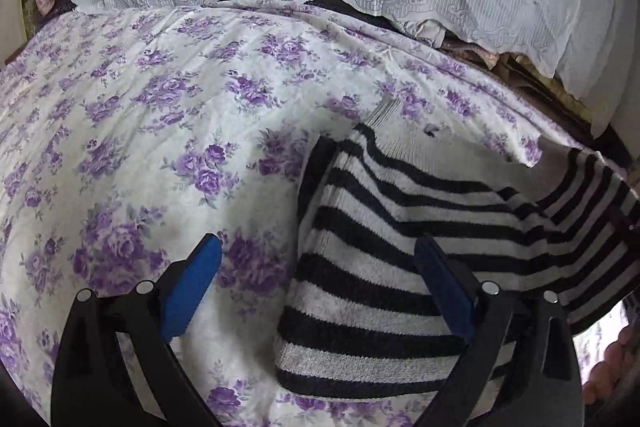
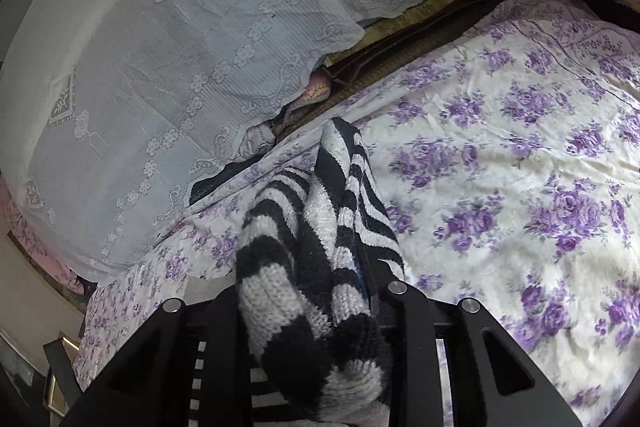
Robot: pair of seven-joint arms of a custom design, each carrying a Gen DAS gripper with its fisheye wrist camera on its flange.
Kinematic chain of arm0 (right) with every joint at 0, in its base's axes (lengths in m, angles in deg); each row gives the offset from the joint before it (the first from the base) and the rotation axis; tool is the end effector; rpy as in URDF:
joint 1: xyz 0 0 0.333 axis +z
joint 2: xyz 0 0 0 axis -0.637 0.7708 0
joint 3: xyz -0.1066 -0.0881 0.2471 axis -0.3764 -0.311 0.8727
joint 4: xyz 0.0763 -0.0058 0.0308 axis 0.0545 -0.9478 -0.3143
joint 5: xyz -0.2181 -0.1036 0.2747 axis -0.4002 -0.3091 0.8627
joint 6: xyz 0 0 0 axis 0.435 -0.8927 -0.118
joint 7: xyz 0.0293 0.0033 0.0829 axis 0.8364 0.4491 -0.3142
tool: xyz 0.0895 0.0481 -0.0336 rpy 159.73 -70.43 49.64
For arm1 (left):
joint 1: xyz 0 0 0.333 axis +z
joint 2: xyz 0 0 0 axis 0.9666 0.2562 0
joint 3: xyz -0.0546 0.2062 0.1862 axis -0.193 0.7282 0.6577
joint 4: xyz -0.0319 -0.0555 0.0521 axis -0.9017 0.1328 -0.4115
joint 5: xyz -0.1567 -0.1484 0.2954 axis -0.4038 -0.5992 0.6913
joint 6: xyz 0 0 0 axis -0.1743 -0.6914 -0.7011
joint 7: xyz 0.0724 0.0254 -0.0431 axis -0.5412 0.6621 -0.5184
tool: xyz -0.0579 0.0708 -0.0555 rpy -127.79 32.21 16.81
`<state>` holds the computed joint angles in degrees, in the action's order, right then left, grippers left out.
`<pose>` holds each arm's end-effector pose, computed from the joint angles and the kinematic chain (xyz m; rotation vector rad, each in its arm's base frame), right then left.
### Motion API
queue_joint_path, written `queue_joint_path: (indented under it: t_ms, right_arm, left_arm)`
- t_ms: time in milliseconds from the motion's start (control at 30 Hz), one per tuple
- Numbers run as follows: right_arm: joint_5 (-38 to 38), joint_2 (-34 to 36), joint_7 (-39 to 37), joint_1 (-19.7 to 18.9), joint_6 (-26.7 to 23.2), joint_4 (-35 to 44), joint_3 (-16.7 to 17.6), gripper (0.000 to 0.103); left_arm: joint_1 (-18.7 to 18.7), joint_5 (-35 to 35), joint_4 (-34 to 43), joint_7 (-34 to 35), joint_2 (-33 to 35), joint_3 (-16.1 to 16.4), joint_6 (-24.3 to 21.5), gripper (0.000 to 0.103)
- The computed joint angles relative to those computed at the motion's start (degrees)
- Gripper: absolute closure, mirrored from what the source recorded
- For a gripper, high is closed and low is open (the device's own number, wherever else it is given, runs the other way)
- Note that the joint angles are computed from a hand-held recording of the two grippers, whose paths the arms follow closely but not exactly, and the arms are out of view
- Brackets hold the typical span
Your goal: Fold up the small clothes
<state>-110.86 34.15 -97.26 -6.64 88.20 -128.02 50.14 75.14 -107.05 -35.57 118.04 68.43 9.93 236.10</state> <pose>0.4043 0.3420 0.3428 -0.6785 2.0452 -0.7311 0.5651 -0.1728 0.3231 -1.6941 2.1456 -0.9749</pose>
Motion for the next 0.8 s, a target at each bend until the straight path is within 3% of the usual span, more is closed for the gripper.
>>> queue_joint_path:
  t_ms: [67,133,300,333,400,433,533,800]
  right_arm:
    - [-0.7,1.5,-1.5,0.6,-0.1,2.9,0.3,0.075]
    - [-2.1,3.1,-3.2,1.3,0.8,5.9,0.3,0.075]
    - [-2.6,8.1,-11.2,4.1,2.5,14.1,-0.2,0.075]
    - [-2.7,9.3,-12.6,4.7,3.5,15.9,-0.5,0.075]
    - [-2.2,10.9,-14.9,5.6,4.9,18.2,-1.2,0.075]
    - [-1.6,11.9,-16.5,6.2,5.4,19.5,-1.5,0.075]
    - [-0.4,13.2,-19.4,7.9,6.3,21.4,-2.4,0.075]
    - [4.8,18.6,-30.3,10.9,7.4,28.9,-4.5,0.075]
  left_arm:
    - [3.9,-3.1,1.6,3.2,0.3,-3.4,-3.5,0.008]
    - [3.3,-4.4,3.2,4.2,0.5,-2.5,-6.3,0.008]
    - [-1.6,-2.3,8.3,2.4,3.3,1.8,-13.3,0.009]
    - [-3.3,-0.9,8.8,1.5,3.8,2.9,-13.4,0.009]
    - [-9.8,6.8,8.9,-4.5,4.5,8.1,-9.9,0.009]
    - [-10.9,9.0,9.3,-6.2,5.0,9.0,-9.0,0.009]
    - [-7.4,7.7,13.3,-7.3,7.5,6.4,-11.5,0.009]
    - [-5.0,9.0,21.0,-10.8,12.2,6.5,-12.6,0.009]
